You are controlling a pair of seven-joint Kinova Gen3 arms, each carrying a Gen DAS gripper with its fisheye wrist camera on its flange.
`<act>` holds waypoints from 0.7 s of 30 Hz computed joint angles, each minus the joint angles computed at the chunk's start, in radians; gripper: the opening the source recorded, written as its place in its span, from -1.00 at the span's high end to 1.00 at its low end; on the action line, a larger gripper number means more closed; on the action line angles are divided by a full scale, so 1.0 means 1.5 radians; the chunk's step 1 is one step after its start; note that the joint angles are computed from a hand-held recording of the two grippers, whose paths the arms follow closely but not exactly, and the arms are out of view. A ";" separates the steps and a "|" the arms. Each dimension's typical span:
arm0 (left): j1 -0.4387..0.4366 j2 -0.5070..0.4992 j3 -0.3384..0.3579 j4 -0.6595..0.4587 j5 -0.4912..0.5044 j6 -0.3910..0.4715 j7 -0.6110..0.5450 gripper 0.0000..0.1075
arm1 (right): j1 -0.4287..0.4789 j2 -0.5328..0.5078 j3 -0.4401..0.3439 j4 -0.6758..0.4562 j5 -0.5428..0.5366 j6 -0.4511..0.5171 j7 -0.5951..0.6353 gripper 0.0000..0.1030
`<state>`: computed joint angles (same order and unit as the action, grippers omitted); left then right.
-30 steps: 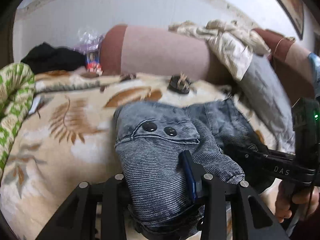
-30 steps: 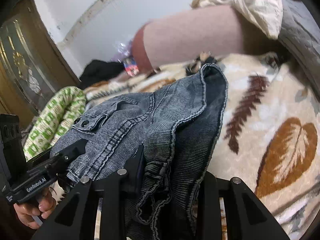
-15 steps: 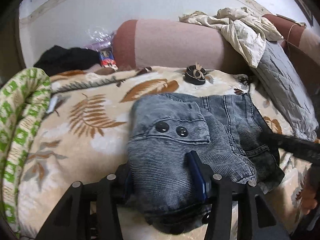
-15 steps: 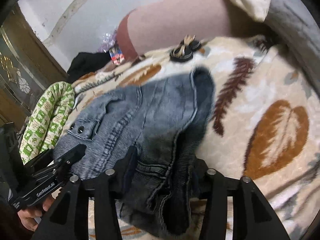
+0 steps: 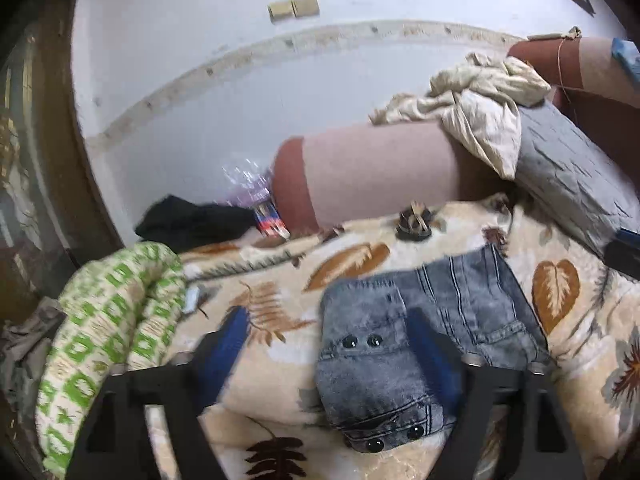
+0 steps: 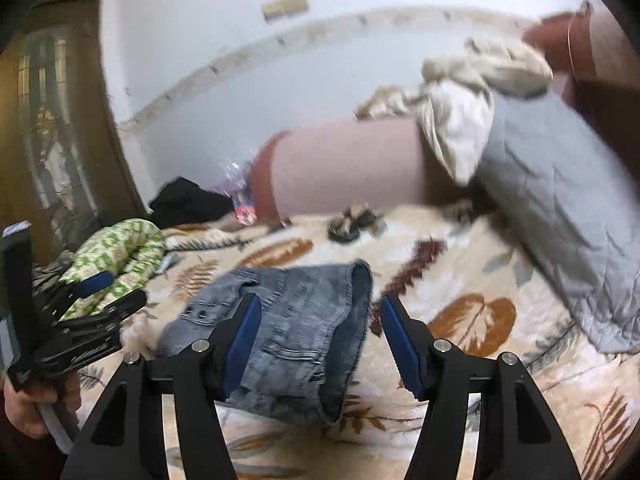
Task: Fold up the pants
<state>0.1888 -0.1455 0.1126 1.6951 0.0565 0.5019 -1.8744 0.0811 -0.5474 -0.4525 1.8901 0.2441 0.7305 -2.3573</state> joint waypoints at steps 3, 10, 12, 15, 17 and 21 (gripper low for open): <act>-0.009 -0.036 0.007 0.023 -0.008 -0.033 0.031 -0.90 | 0.054 -0.044 -0.068 0.007 0.031 -0.009 -0.026 -0.54; -0.017 -0.091 -0.003 0.042 -0.010 -0.042 0.063 -0.92 | 0.135 -0.110 -0.148 0.003 0.019 -0.005 -0.019 -0.55; -0.008 -0.097 -0.018 0.043 0.000 -0.034 0.056 -0.92 | 0.152 -0.118 -0.164 0.001 0.008 -0.005 -0.009 -0.57; -0.010 -0.098 -0.027 0.040 0.008 -0.017 0.054 -0.92 | 0.176 -0.123 -0.181 0.005 -0.009 -0.016 0.005 -0.58; -0.013 -0.097 -0.028 0.038 0.010 -0.012 0.055 -0.92 | 0.192 -0.122 -0.190 0.007 -0.021 -0.023 0.011 -0.58; -0.018 -0.093 -0.032 0.036 0.019 -0.012 0.059 -0.92 | 0.208 -0.115 -0.195 0.012 -0.043 -0.031 0.020 -0.58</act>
